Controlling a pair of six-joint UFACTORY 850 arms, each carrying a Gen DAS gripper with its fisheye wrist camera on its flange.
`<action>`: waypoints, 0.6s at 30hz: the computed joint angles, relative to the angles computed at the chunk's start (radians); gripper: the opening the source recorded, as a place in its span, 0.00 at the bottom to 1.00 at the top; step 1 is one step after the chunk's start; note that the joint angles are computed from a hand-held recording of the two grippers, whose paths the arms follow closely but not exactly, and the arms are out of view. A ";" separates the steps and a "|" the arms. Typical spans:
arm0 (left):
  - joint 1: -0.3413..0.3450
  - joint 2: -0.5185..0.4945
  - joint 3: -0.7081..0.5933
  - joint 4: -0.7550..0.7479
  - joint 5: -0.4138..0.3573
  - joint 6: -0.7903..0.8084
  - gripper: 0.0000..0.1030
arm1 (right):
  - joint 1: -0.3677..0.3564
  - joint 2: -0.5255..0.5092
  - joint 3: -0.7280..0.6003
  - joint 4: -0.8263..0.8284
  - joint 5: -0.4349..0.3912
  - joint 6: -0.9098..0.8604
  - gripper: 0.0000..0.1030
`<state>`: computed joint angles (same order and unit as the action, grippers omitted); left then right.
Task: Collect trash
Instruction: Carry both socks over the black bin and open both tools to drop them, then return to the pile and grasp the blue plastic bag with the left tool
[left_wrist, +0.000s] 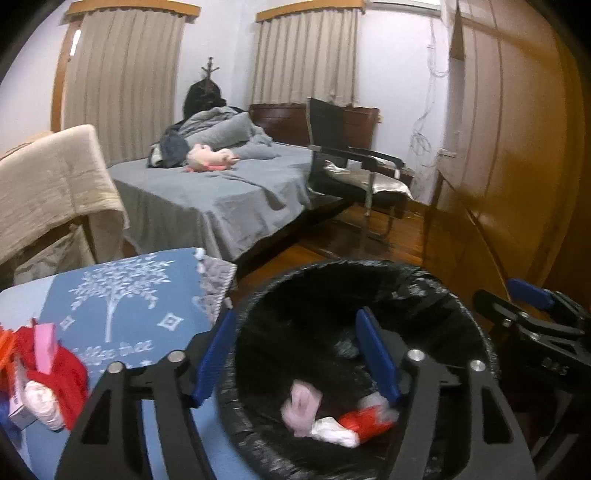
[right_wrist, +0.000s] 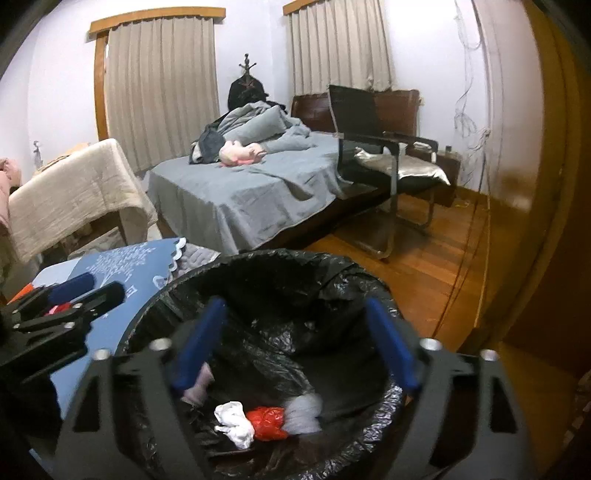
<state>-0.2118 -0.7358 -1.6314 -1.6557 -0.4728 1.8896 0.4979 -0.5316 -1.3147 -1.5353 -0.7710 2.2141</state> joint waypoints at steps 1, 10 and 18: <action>0.008 0.002 0.002 -0.020 0.008 0.013 0.70 | 0.003 0.000 -0.002 0.000 -0.011 0.005 0.91; 0.068 0.056 0.068 -0.217 0.091 0.192 0.85 | 0.030 -0.042 -0.075 -0.038 0.029 0.029 0.95; 0.146 0.075 0.105 -0.396 0.163 0.370 0.85 | 0.064 -0.177 -0.276 -0.015 0.122 -0.074 0.95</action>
